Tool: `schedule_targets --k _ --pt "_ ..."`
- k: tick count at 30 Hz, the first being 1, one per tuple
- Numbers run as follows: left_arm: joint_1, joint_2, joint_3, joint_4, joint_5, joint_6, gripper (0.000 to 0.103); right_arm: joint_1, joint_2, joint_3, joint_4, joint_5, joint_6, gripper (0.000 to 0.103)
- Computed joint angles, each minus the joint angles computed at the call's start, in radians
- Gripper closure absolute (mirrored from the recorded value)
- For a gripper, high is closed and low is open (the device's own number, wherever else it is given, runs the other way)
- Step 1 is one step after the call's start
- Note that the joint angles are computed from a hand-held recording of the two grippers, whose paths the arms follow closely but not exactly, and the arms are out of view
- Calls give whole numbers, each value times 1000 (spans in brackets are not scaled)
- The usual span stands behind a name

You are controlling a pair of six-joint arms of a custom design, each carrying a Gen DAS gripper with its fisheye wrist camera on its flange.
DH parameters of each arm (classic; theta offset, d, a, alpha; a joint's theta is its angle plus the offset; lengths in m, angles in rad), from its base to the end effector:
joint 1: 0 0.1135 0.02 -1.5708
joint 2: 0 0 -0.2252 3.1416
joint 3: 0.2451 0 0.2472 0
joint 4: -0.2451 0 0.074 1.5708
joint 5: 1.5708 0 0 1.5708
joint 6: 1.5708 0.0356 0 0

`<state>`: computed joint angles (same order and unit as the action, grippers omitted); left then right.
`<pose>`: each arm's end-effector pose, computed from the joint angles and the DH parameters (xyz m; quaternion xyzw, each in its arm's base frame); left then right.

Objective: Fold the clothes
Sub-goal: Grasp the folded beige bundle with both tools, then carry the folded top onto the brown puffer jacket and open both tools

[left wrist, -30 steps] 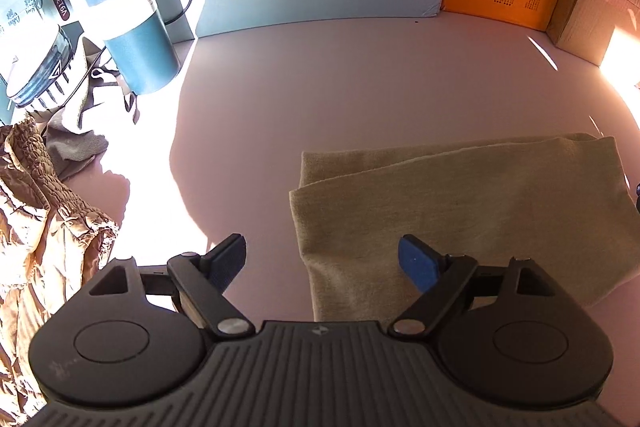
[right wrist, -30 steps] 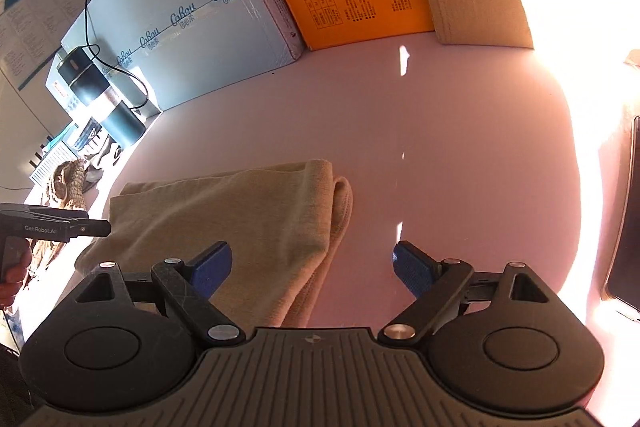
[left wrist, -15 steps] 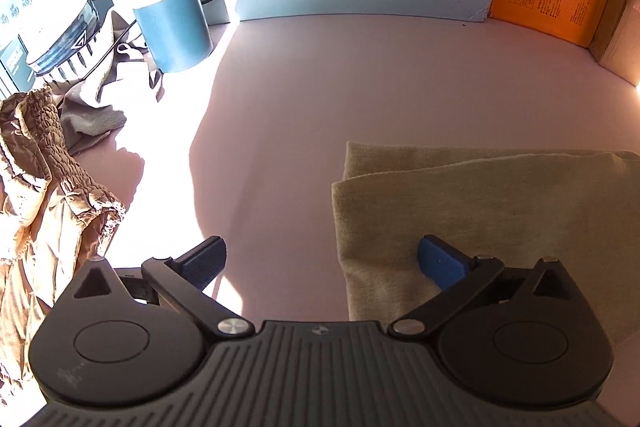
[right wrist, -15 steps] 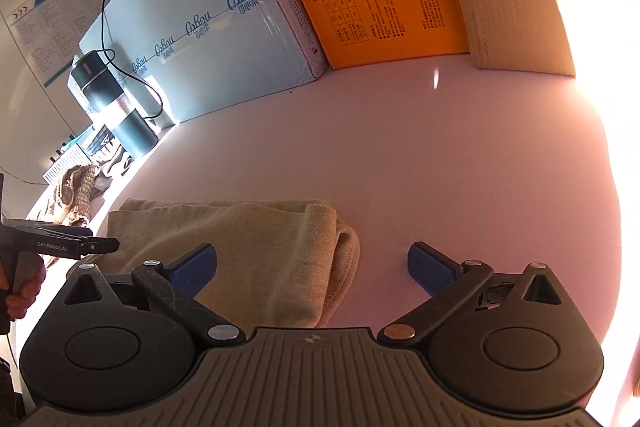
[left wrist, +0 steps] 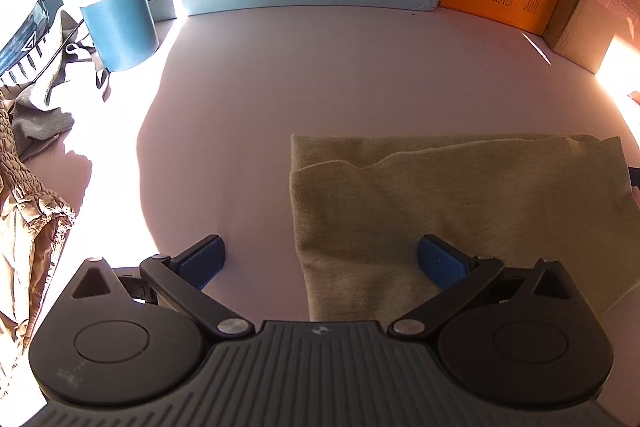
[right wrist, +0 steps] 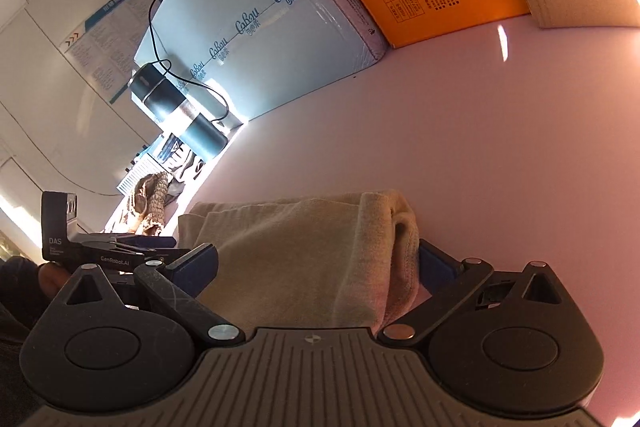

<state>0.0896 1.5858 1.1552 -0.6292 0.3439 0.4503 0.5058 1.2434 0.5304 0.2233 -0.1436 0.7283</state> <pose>0.3187 0.0166 0.1993 0.2135 0.9300 -0.0932 0.2841 0.2290 0.1327 0.1639 0.0583 0.8540 0.3472 0.3830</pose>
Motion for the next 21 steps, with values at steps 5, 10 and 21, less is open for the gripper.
schedule_targets --k 5,10,21 --pt "-37 -5 34 -36 43 -30 89 9 32 76 -99 56 198 87" --pt "-27 -32 31 -44 37 -57 91 35 15 68 -97 93 335 94" --pt "91 -232 -39 -42 161 -51 91 170 -123 92 -82 226 394 94"
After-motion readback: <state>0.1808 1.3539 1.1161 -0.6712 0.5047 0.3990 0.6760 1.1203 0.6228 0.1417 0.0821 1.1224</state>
